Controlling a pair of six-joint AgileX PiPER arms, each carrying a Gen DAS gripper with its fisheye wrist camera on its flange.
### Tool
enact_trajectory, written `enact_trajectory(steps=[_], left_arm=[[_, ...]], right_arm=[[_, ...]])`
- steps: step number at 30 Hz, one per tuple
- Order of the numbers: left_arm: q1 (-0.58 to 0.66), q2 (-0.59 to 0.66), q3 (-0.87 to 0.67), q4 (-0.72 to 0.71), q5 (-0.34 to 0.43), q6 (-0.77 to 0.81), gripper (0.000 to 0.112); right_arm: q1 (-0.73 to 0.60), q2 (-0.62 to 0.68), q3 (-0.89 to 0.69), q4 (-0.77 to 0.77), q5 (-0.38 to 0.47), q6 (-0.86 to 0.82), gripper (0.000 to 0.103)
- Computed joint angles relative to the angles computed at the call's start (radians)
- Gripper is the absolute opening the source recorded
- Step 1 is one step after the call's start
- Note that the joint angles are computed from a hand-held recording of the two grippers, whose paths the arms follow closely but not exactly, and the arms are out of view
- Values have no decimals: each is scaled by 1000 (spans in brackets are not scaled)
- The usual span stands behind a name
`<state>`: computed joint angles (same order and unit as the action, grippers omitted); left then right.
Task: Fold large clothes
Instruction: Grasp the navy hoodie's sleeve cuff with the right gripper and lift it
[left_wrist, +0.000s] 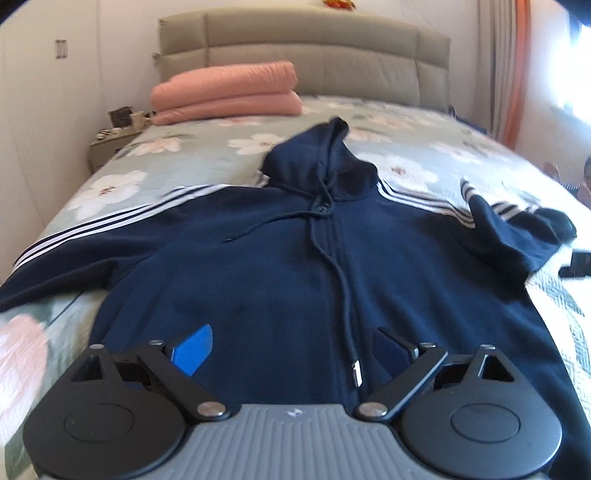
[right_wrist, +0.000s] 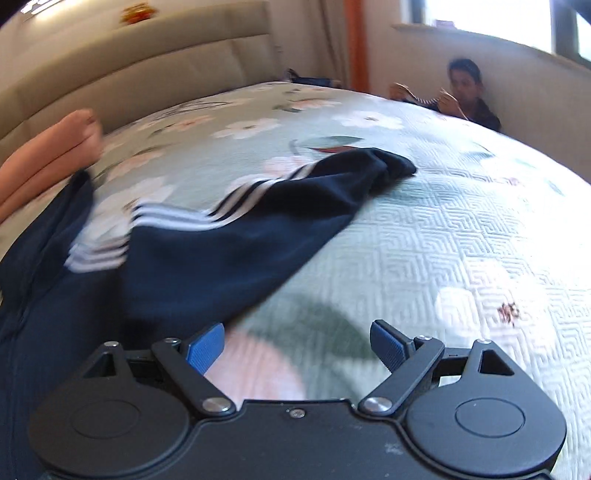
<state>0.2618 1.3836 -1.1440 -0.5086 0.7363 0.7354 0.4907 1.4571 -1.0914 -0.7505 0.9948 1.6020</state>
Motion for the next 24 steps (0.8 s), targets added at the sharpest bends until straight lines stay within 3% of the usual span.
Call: enact_trajectory(steps=[2, 7, 11, 14, 18, 20, 22, 24], left_arm=[[-55, 38, -50, 78, 18, -73, 95], [-196, 109, -144, 278, 45, -284, 95], [-289, 160, -205, 425, 84, -501, 95], [-335, 192, -232, 488, 106, -611, 95], [-385, 248, -273, 540, 131, -686, 95], [-401, 280, -298, 554, 141, -696, 95], [-414, 310, -323, 565, 147, -701, 95], [-416, 332, -342, 563, 145, -696, 94]], right_arm=[[-156, -13, 48, -13, -150, 5, 102], [-501, 67, 7, 49, -395, 26, 100], [-744, 216, -109, 272, -542, -19, 99], [-841, 346, -232, 373, -561, -88, 99], [-901, 510, -419, 522, -522, -261, 99], [-890, 566, -510, 476, -470, -285, 91], [-864, 627, -621, 444, -379, -351, 50], [-838, 642, -649, 426, -350, -419, 30]])
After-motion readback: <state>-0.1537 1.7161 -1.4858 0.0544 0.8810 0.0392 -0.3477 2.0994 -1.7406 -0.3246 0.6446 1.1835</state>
